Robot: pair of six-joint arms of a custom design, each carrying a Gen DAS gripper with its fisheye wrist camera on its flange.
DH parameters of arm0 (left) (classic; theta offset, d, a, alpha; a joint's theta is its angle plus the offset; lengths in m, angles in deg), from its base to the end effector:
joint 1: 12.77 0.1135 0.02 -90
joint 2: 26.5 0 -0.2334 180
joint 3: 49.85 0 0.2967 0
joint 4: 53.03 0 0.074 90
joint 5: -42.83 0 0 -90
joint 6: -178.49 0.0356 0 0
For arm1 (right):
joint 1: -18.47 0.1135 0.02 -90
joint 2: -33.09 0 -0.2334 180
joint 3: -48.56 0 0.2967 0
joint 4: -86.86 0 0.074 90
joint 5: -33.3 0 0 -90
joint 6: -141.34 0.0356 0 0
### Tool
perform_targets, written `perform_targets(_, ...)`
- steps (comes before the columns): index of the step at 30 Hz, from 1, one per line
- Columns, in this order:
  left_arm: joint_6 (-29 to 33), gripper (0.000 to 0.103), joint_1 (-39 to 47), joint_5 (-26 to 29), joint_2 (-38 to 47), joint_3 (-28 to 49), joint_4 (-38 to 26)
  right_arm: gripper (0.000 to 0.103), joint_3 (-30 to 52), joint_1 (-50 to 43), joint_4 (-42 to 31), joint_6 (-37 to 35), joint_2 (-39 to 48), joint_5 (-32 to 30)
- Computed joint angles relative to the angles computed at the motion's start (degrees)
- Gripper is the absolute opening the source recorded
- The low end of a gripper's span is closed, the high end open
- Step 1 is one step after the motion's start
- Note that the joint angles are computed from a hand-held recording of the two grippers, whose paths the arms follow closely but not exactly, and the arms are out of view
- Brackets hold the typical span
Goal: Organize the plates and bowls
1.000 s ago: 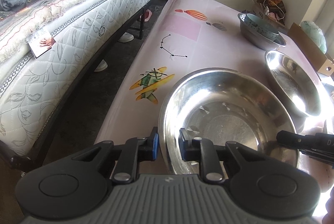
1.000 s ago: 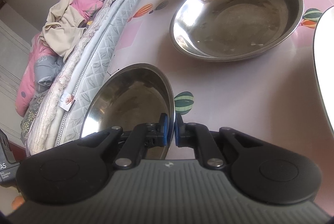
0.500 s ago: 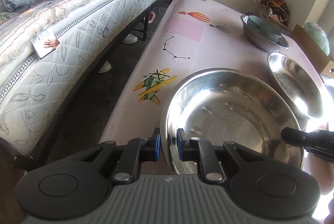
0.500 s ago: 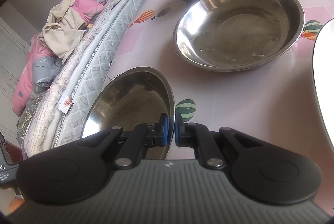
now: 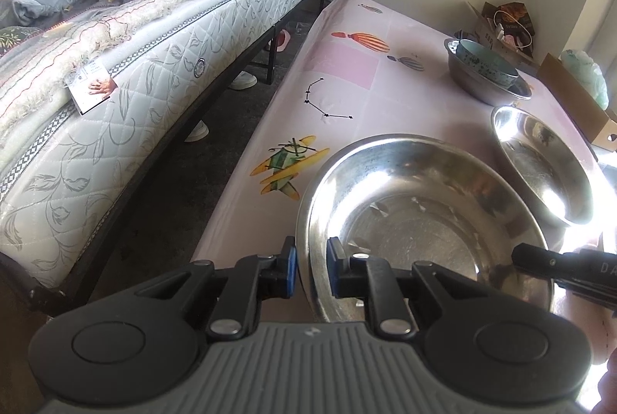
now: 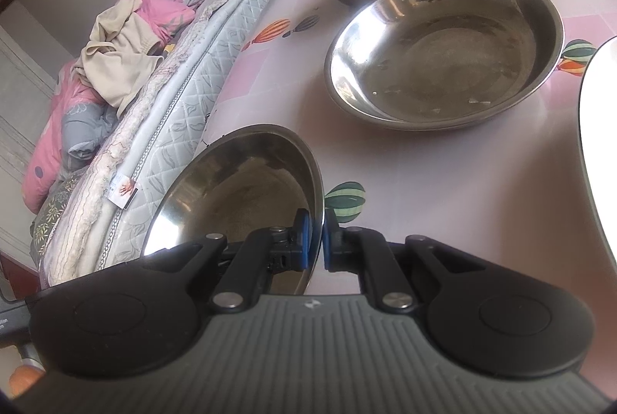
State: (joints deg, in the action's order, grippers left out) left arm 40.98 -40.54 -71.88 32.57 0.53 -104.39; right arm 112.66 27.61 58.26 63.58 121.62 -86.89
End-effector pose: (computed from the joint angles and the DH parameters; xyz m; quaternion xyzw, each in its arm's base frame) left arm 0.2250 -0.1016 0.1767 -0.2162 0.9202 0.0095 0.3261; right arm 0.3399 0.0728 0.1404 -0.0578 0.9176 0.2995 0.2550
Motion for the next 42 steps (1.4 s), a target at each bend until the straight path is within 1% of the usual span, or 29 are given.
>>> perform_targets(19, -0.8, 0.017, -0.3, -0.3, -0.5, -0.1, 0.1, 0.007, -0.3, -0.3, 1.3, 0.9, 0.1, -0.8)
perform_targets(27, -1.4, 0.017, -1.6, -1.9, -1.0, 1.3, -1.3, 0.007, -0.9, -0.9, 1.7, 1.1, -1.5, -1.5)
perform_targets(35, -1.3, 0.017, -2.7, -3.2, -0.2, 3.9, -2.1, 0.007, -0.8, -2.0, 1.7, 0.8, -2.8, -2.8)
perform_targets(42, 1.1, 0.017, -3.2, -4.4, 2.9, 8.7, -1.8, 0.007, 0.6, -3.7, 2.2, 0.9, -3.4, -4.1)
